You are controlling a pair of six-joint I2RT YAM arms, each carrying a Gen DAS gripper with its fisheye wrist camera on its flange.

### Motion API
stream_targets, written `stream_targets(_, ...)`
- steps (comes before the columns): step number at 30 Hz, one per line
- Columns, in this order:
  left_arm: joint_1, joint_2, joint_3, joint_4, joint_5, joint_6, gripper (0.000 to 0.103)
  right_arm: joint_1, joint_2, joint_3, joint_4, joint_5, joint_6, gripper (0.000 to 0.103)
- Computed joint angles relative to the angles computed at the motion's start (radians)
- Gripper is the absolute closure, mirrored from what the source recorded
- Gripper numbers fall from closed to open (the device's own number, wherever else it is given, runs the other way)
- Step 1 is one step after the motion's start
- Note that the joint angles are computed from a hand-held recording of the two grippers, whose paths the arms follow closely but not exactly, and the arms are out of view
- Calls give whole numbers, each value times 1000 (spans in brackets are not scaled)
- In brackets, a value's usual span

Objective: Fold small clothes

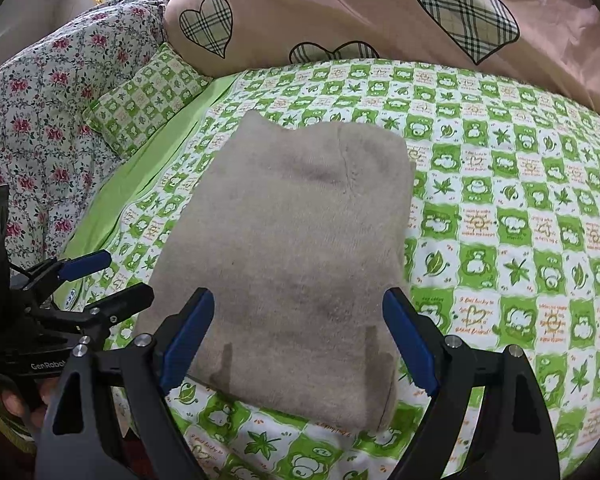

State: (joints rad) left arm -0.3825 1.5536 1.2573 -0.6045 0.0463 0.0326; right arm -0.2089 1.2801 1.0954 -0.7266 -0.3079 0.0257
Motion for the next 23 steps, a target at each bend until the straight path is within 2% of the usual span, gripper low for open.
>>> stream_targets(7, -1, 16, 16, 32, -16, 1, 13, -8, 26, 17, 11, 4, -9, 17)
stream_targets(23, 20, 65, 62, 12, -17, -7, 13, 15, 61, 26, 24, 16, 4, 17)
